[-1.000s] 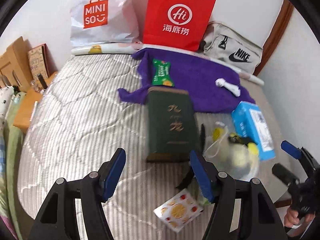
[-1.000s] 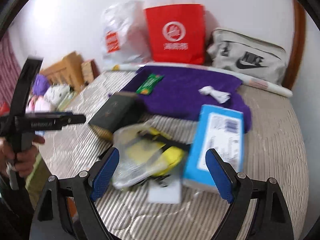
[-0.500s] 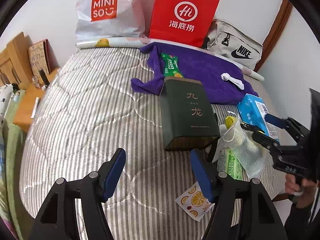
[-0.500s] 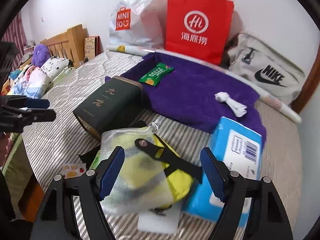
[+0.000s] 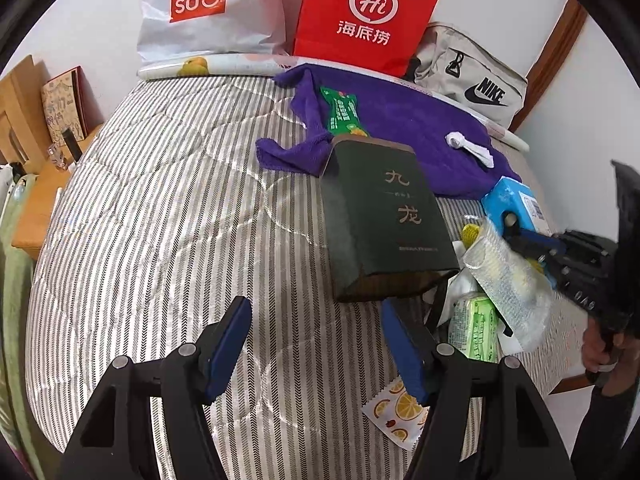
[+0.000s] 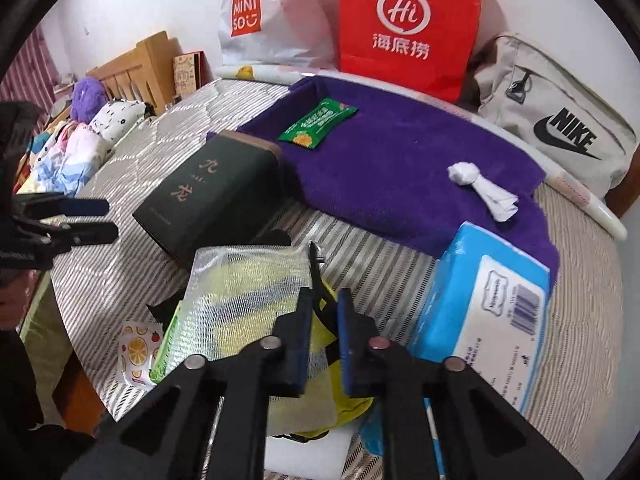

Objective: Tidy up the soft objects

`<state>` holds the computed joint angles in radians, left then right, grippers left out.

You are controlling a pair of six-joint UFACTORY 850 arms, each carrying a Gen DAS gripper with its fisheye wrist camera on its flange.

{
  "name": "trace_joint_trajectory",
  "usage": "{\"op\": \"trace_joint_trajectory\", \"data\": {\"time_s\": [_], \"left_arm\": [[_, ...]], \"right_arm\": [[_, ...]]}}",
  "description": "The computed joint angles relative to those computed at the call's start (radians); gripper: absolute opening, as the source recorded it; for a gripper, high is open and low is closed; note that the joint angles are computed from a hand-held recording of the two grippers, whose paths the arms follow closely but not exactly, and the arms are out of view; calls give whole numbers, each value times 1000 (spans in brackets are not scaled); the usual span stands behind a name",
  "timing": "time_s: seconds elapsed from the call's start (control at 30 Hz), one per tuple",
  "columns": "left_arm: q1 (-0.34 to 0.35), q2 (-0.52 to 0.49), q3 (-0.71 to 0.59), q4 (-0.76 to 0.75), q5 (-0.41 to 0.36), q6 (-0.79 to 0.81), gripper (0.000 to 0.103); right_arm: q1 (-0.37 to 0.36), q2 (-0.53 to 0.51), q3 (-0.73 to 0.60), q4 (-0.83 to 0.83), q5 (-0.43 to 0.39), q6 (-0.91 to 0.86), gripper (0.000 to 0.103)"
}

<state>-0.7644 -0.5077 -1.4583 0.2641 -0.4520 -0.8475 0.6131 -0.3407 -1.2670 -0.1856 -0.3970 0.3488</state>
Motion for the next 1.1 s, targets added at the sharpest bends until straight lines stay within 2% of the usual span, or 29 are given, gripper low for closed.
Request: {"op": "trace_joint_trajectory", "data": {"time_s": [0.17,0.37,0.5,0.63,0.73,0.8,0.93,1.1], "left_arm": [[-1,-3,4,-15,7,15,65],[-12,0,12,-42,27,63,65],[-28,4,34,-49,50,94,65],[-53,-14,52,-128,70,210,65],[-76,-27,54,-130,69,238,65],[-92,-23,67,-71,87,214,73],[-114,-23,76,-72,105,273,84],[-162,-50,49,209,37,53,87]], "right_arm": [[8,31,14,-127,37,141,4],[2,77,44,-242,79,304,4],[3,121,72,-328,78,419,4],[16,183,121,-468,84,570,3],[27,235,167,-535,88,658,3],[33,269,196,-554,91,694,3],[61,339,270,-618,68,783,3],[86,397,358,-614,44,820,3]]}}
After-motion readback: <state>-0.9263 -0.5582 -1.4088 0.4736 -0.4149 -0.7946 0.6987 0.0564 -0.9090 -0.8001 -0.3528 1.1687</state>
